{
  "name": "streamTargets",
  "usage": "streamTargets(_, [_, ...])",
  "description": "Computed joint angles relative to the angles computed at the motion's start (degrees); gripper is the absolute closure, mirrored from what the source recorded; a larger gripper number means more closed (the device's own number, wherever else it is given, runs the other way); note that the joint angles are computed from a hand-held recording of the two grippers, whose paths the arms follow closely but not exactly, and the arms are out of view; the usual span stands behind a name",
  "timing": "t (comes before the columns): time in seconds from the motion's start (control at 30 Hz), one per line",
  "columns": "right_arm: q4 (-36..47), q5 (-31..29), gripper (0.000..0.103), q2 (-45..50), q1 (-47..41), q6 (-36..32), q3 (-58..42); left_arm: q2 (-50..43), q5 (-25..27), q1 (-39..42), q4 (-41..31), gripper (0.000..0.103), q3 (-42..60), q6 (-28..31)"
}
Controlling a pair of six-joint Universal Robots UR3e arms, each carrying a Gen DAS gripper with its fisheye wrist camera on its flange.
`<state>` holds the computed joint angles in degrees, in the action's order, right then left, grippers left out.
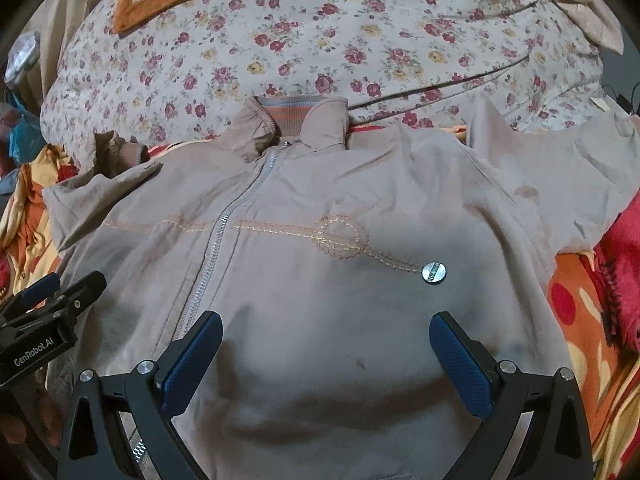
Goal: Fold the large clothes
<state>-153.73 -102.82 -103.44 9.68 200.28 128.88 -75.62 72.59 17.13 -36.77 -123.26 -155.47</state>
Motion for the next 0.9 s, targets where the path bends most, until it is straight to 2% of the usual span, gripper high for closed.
streamTargets(0.27, [-0.5, -1.2, 0.000, 1.6, 1.6, -0.8, -0.5, -0.2, 0.8, -0.1, 0.9, 0.005, -0.5, 0.4])
streamTargets(0.6, [-2.5, -3.7, 0.000, 3.1, 3.9, -0.5, 0.3, 2.7, -1.0, 2.4, -1.3, 0.005, -1.0, 1.9])
streamTargets(0.9, [-2.1, -2.3, 0.000, 2.4, 3.0, -0.8, 0.4, 2.3, -1.4, 2.9, -1.4, 0.005, -0.3, 0.9])
